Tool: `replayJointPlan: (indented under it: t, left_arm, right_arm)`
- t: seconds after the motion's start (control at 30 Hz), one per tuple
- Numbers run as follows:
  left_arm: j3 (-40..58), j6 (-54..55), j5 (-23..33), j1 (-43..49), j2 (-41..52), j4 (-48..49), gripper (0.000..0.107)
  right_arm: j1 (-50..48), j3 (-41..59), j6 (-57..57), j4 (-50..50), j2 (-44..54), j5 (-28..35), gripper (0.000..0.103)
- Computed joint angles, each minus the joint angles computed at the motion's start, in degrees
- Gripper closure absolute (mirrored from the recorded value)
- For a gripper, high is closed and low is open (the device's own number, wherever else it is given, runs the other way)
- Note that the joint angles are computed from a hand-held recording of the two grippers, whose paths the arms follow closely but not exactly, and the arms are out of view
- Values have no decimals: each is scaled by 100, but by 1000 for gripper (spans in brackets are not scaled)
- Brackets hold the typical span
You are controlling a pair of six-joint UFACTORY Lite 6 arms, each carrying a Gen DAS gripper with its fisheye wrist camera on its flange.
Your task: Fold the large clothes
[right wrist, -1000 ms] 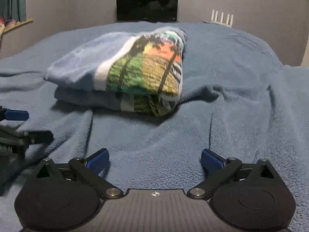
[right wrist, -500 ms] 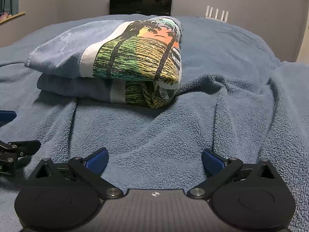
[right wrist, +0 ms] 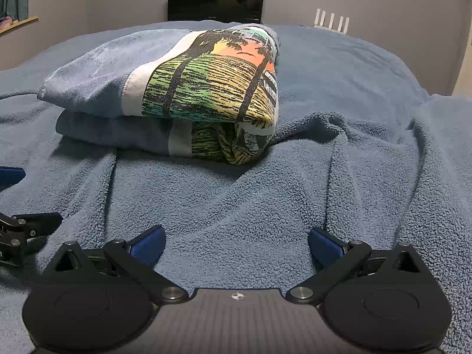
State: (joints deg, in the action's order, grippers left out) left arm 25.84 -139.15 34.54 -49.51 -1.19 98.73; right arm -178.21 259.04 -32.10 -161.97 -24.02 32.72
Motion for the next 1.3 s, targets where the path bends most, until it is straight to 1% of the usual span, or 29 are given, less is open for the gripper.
replayJointPlan:
  t: [1.3]
  left_arm:
    - [-10, -94, -73, 91, 11, 128, 4]
  right_arm:
    - [18, 8, 43, -41, 5, -7, 0]
